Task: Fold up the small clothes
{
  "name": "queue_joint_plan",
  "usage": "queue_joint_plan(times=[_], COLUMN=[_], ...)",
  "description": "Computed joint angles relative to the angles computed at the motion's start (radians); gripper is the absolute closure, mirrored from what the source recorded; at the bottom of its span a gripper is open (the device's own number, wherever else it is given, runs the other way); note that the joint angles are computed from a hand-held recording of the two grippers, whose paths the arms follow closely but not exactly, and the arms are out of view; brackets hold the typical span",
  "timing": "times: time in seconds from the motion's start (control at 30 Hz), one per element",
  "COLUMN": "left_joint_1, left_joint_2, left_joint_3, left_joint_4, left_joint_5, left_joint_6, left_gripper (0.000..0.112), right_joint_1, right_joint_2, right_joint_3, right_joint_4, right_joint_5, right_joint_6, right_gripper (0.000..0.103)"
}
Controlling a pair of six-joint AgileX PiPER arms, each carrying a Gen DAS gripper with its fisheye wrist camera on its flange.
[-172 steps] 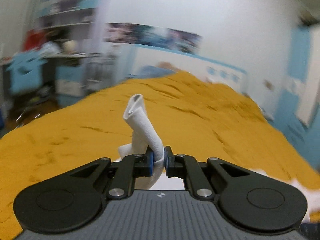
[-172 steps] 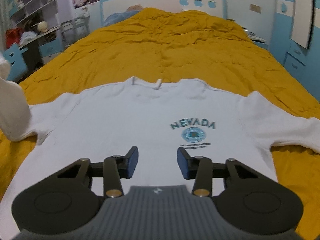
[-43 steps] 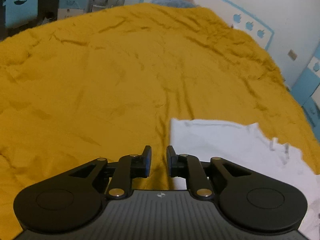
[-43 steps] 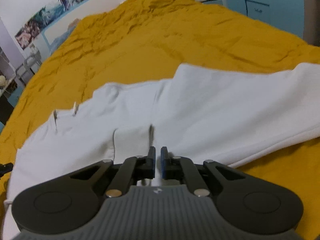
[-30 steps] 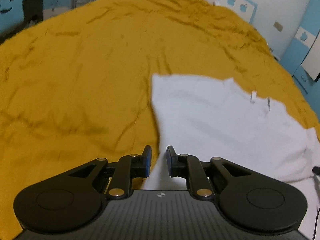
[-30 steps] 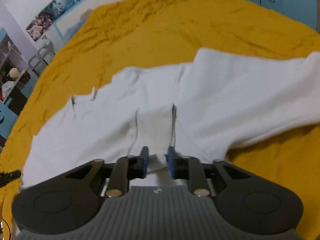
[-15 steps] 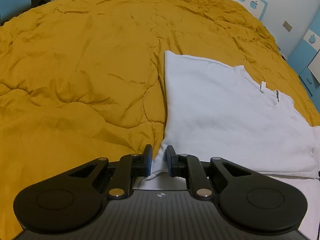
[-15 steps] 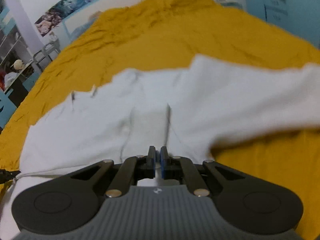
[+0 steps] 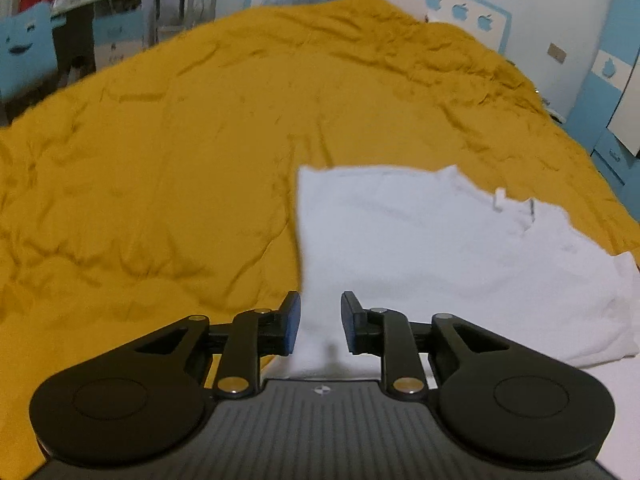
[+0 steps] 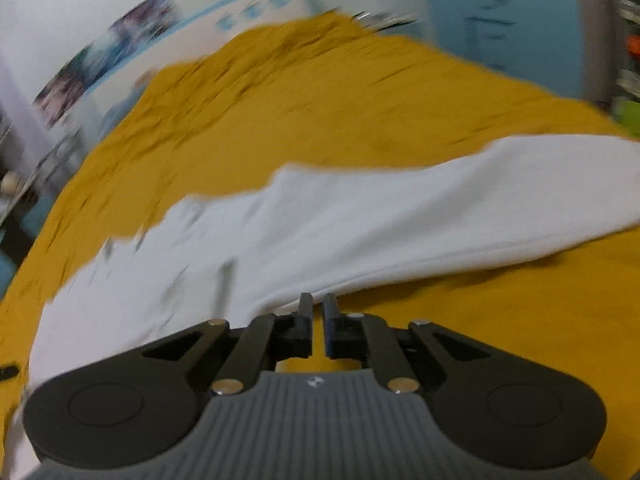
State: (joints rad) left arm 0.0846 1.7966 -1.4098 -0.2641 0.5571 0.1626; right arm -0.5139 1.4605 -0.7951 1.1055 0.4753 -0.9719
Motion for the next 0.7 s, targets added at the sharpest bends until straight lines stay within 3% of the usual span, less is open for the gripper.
queue_joint_plan(times=[0.03,0.1,0.13,0.27,0.37,0.53,0.7], left_joint_1=[-0.017,-0.046,-0.064,-0.13,-0.148,-0.179,-0.175], left_joint_2=[-0.003,-0.004,-0.005,0.004,0.021,0.028,0.033], left_joint_3=[-0.01,-0.02,-0.019,-0.005,-0.016,-0.016,-0.012], left_joint_4=[0.017,0.04,0.059,0.26,0.331,0.458,0.503], left_joint_5=[0.002,-0.003,-0.011,-0.058,-0.031,0.004,0.026], left_joint_6=[-0.017,-0.042,-0.062,-0.284,-0.375,-0.503,-0.56], left_gripper=[0.083,0.078,0.078,0.078,0.078,0.078,0.078], right_joint_1=[-0.065,-0.211,-0.273,-0.485,-0.576,-0.619,-0.62], right_joint_2=[-0.003,0.003,0.02,0.126,0.224,0.389,0.526], right_joint_3=[-0.011,-0.045,-0.071,-0.201,-0.309,-0.478,-0.593], right_joint_4=[0.001,0.002,0.003,0.001,-0.025,-0.122,-0.1], right_joint_5=[0.033,0.091,0.115,0.164,0.173,0.166,0.155], right_joint_6=[-0.006,-0.012,-0.015,0.012,0.063,0.178,0.229], right_gripper=[0.097,0.073,0.072,0.072,0.067,0.067,0.068])
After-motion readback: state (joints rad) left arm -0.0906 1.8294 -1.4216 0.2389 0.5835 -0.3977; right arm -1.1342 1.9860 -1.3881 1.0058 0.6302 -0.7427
